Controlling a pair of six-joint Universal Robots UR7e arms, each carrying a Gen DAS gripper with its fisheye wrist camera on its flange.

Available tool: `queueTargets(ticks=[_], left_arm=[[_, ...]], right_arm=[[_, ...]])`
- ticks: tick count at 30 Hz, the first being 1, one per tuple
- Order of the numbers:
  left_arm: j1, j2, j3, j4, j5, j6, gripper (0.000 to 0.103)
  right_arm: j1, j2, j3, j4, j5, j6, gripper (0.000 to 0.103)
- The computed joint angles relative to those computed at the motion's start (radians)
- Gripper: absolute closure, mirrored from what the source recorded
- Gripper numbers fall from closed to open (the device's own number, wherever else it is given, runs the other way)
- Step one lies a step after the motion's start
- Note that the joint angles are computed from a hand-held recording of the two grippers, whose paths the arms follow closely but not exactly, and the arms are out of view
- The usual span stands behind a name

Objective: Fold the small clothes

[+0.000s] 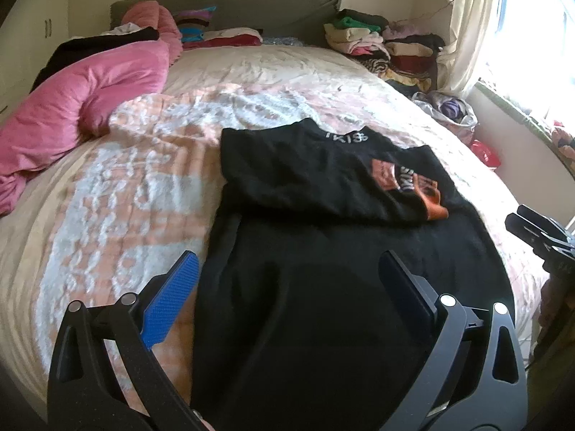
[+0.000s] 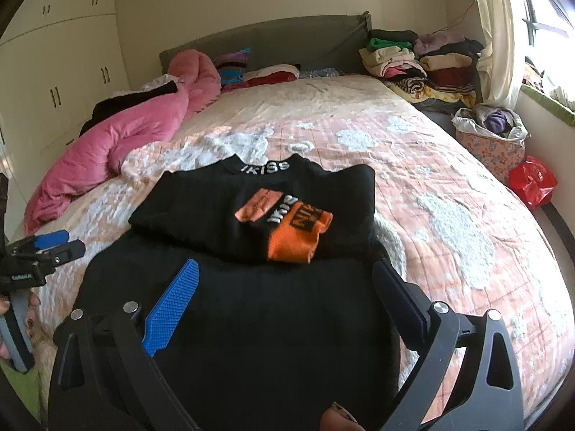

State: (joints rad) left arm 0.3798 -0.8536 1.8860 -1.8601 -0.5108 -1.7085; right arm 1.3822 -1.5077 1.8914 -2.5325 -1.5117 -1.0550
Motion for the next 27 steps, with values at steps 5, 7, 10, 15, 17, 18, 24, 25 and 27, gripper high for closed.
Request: queueTargets(ticks=[5, 7, 10, 15, 17, 18, 24, 25, 27], left_arm=[[-0.016, -0.016, 0.021, 0.039, -0.037, -0.051, 0.009], [-0.023, -0.025, 0.035, 0.041, -0.052, -0.070, 0.009], [-0.034, -0.037, 0.053, 0.049, -0.076, -0.097, 0.009], [-0.052, -0.060, 0.090, 0.051, -0.114, -0.143, 0.009], [-0.057, -0.063, 0.092, 0.073, -0.126, -0.163, 0.009], [-0.061, -0.065, 0.095, 0.085, -0.136, -0.175, 0.009], [-0.078, -0.079, 0.132, 0.043, -0.181, -0.167, 0.009], [-0.080, -0.079, 0.137, 0.030, -0.188, -0.159, 0.009], [-0.085, -0.079, 0.151, -0.004, -0.204, -0.140, 0.009]], right_arm=[[-0.018, -0.028, 0.026, 0.007, -0.012, -0.034, 0.006], [-0.026, -0.037, 0.033, 0.010, -0.015, -0.045, 0.006], [-0.035, -0.049, 0.039, 0.020, -0.016, -0.057, 0.006], [-0.049, -0.066, 0.045, 0.029, -0.024, -0.076, 0.006], [-0.055, -0.072, 0.048, 0.031, -0.031, -0.085, 0.006], [-0.058, -0.075, 0.050, 0.031, -0.035, -0.089, 0.006], [-0.075, -0.084, 0.045, 0.045, -0.050, -0.103, 0.006], [-0.078, -0.086, 0.046, 0.047, -0.054, -0.107, 0.006], [-0.083, -0.090, 0.048, 0.051, -0.062, -0.116, 0.006]])
